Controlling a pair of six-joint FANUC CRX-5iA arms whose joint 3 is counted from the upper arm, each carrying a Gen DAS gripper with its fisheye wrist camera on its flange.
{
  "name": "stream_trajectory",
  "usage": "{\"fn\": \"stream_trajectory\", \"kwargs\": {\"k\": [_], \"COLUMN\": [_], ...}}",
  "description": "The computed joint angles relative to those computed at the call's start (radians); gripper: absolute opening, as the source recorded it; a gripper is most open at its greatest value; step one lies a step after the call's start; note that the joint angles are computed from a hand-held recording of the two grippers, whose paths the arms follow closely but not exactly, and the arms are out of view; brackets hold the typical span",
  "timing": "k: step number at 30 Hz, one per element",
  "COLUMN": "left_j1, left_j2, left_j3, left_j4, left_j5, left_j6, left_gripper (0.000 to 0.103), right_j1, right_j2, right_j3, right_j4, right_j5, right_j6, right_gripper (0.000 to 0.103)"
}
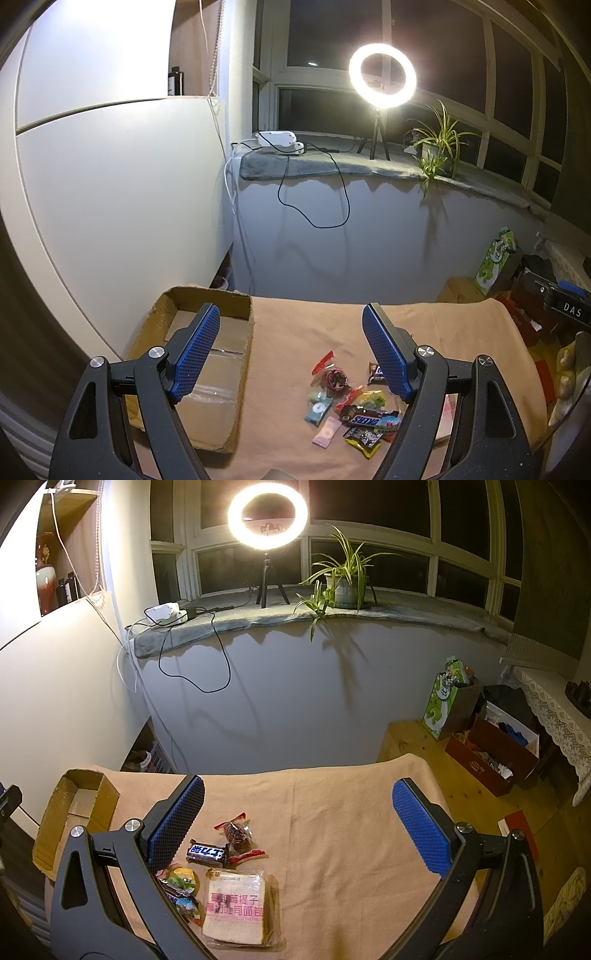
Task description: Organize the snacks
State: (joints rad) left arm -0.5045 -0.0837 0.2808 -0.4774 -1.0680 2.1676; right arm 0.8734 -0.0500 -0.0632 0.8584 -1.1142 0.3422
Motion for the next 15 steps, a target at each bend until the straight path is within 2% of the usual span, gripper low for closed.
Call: {"fn": "stream_trajectory", "kwargs": {"k": [6,15], "left_j1": [0.013,0.07], "left_j2": [0.002,0.017], "left_j3": [-0.005,-0.042], "left_j4": [0.033,0.187], "left_j5": [0.005,0.022], "left_j6": [-0.02,-0.105], "left_gripper": [0.08,0.08], "right_j1": [-0.004,-0.011], "right_j2": [-0.002,-0.009], "right_j3": [-0.002,-0.012], "right_j4": [-0.005,-0.045], "right_j5": [0.003,0.002], "right_j6": [0.004,0.02], "right_gripper": [0.103,0.103]}}
